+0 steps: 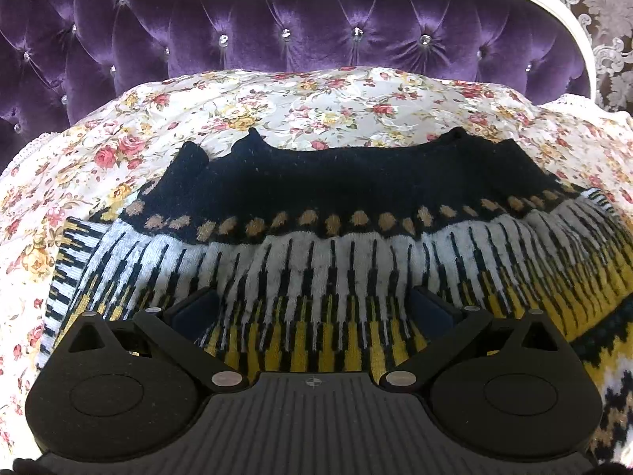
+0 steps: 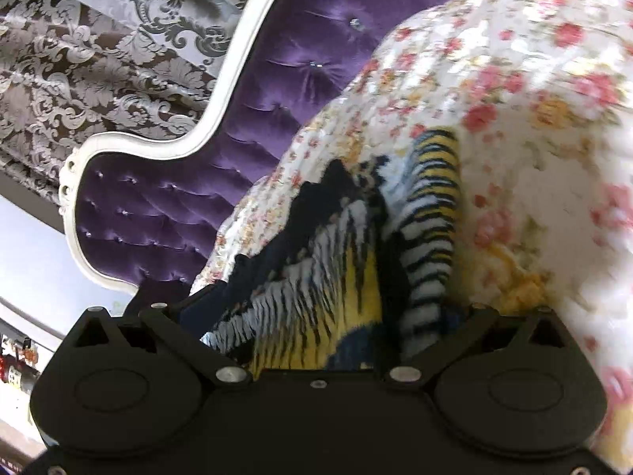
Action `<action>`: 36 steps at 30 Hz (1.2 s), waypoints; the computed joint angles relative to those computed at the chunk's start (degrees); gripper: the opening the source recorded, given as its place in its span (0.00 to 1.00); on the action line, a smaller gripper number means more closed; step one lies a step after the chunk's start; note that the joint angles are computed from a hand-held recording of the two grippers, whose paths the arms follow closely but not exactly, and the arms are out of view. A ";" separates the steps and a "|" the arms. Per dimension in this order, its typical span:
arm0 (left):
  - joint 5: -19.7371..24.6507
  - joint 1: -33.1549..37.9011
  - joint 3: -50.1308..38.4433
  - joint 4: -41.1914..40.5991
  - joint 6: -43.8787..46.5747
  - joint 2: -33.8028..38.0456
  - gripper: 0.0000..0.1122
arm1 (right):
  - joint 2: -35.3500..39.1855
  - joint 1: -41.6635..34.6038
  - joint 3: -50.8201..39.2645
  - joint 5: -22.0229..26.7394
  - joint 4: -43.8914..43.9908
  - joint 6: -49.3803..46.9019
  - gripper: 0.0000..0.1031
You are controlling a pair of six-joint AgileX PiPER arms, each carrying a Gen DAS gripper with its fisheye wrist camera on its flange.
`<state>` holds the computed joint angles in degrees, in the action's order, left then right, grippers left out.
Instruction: Fold small clothes
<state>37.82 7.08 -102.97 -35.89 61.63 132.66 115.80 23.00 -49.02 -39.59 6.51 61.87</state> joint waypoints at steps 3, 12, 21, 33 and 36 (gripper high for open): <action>-0.44 0.14 0.66 -0.93 0.88 -0.27 0.92 | 1.18 -0.61 -0.95 -2.04 1.04 0.87 1.00; -0.85 0.16 1.34 -1.69 1.34 -0.57 0.92 | -1.11 0.79 0.12 2.72 -1.98 0.49 0.78; -1.32 0.13 1.67 -2.27 1.76 -0.68 0.92 | -3.46 5.59 -0.73 10.03 18.28 -17.51 0.34; 6.34 2.44 -4.76 -1.32 -1.73 0.48 0.85 | -5.85 6.82 -0.02 7.74 21.60 -23.10 0.33; 7.16 4.64 -6.45 -0.94 -3.59 0.43 0.85 | -5.61 7.13 -0.67 8.03 22.99 -24.55 0.33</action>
